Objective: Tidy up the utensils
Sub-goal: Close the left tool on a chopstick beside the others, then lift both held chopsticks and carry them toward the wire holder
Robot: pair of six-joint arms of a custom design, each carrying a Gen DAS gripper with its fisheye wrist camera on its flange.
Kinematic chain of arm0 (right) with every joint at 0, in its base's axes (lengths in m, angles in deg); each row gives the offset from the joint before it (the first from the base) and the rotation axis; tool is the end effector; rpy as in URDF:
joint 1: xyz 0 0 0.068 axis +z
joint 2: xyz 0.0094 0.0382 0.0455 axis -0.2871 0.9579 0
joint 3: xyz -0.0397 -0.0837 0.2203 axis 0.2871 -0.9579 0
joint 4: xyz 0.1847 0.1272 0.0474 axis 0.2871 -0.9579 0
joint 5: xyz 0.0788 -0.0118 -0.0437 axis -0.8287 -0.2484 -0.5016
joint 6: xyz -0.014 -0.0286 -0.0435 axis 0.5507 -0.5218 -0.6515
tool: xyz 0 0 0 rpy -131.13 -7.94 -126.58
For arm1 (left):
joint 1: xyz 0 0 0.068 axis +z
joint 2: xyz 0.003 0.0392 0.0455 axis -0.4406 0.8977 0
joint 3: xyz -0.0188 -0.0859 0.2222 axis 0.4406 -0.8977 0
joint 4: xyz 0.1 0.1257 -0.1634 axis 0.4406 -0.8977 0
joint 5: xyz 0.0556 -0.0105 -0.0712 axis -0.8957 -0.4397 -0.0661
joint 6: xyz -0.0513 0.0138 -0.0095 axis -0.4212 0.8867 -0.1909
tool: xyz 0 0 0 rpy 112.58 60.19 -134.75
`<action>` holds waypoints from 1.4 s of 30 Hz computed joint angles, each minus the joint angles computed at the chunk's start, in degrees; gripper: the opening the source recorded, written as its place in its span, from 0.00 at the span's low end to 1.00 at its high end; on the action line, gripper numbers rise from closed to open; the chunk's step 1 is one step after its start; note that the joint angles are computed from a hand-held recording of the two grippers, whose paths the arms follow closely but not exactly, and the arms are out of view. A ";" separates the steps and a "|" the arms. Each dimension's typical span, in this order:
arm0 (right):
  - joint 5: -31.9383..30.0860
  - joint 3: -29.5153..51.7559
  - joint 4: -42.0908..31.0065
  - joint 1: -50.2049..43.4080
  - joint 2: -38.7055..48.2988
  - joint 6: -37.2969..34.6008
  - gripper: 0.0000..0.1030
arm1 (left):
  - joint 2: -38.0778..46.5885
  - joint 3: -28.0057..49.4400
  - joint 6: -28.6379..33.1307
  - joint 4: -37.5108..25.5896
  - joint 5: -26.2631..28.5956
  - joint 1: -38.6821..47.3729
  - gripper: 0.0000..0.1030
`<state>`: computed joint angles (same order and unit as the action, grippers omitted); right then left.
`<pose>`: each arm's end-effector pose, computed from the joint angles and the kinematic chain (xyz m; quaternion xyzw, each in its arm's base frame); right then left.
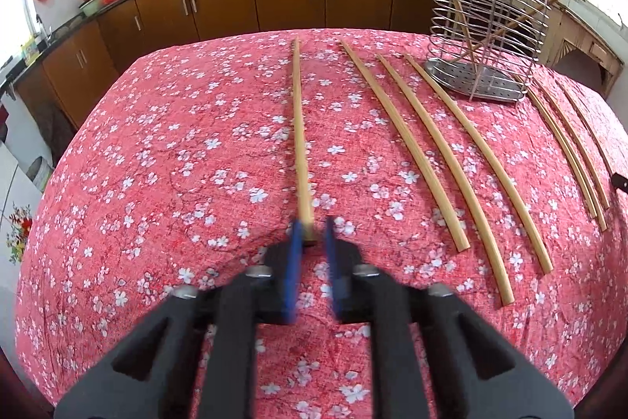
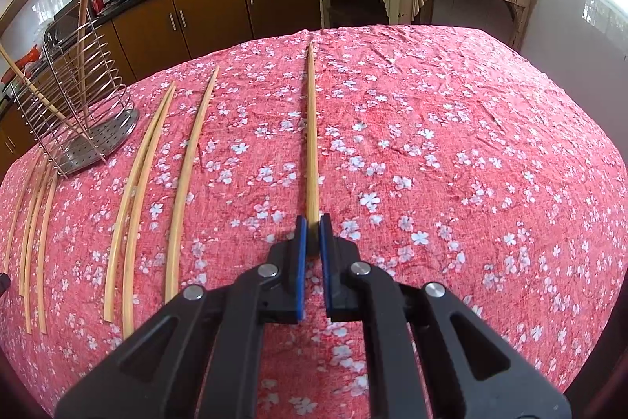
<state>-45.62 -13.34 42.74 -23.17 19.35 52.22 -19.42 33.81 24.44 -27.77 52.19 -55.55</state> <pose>0.3085 -0.0322 0.1829 0.0425 0.9377 0.0182 0.3445 0.1507 -0.0666 0.2309 -0.0947 0.9383 0.0621 0.3266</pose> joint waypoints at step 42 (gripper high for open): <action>-8.23 10.22 1.53 -3.88 -21.26 1.39 0.07 | -13.68 19.29 16.48 7.13 -24.37 -7.18 0.06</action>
<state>-53.85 -3.12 44.27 -27.05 -1.91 53.60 -33.10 53.10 40.92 -20.64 27.82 -62.73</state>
